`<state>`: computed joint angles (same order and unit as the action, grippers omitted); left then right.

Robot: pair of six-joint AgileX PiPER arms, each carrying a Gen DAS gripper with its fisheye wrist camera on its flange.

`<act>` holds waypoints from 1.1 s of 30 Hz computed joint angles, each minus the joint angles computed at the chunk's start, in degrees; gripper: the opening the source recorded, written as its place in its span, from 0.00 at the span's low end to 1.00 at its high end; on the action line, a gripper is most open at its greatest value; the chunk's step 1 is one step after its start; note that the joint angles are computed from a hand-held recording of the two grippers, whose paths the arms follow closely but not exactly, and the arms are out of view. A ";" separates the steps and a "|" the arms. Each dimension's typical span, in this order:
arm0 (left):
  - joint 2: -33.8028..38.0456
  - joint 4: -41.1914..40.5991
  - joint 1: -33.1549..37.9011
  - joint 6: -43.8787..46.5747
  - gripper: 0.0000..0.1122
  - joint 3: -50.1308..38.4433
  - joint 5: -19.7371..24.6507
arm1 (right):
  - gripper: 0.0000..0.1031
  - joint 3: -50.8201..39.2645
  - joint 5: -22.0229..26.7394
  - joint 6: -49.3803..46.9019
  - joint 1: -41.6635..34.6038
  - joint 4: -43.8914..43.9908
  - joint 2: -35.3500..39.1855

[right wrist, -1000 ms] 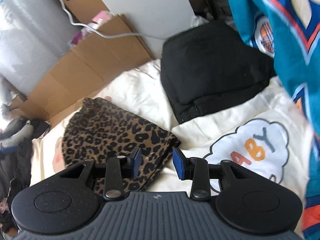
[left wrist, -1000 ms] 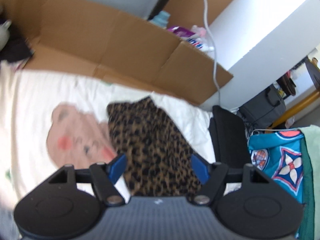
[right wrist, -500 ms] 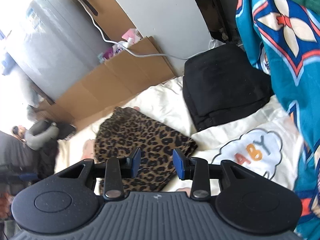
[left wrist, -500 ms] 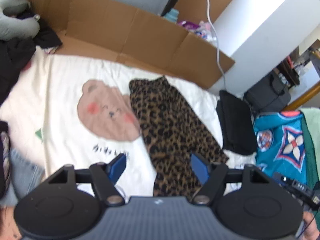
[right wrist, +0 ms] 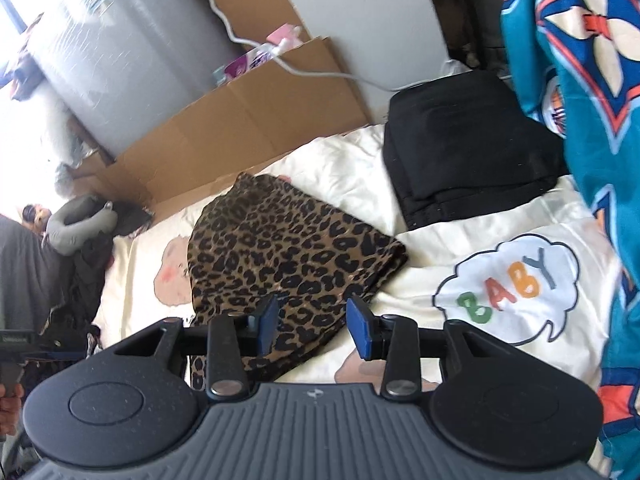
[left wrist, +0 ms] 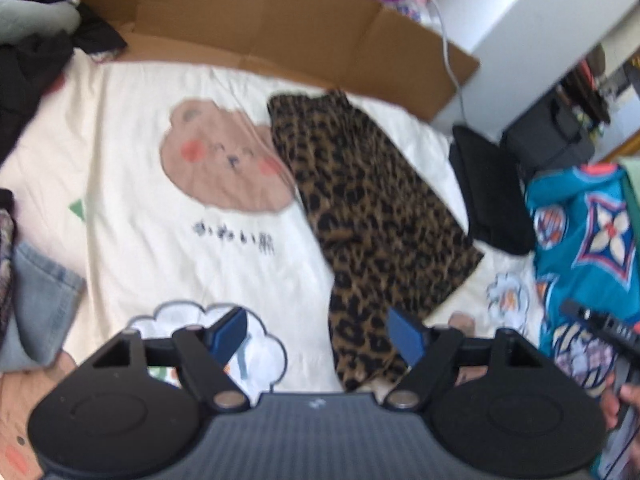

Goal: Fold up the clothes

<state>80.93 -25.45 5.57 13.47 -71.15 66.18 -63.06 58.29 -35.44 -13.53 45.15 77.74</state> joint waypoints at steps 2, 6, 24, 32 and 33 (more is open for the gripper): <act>-0.21 -0.20 -1.42 0.83 0.71 3.08 -1.96 | 0.46 1.09 -1.01 -0.63 0.95 -0.11 0.37; -0.08 -0.73 -4.08 1.00 0.71 8.65 -5.83 | 0.46 3.68 -2.82 -2.62 2.32 0.70 0.70; 6.95 -2.20 -13.51 9.81 0.68 20.80 -18.41 | 0.46 4.42 -7.86 -7.22 19.06 -1.85 8.84; 2.95 -9.89 -10.88 17.67 0.11 22.98 -22.87 | 0.53 5.16 -8.98 -11.03 23.30 -2.15 7.35; 1.71 -11.61 -9.96 19.46 0.09 23.12 -22.77 | 0.56 5.64 -9.47 -12.11 24.04 -1.98 7.00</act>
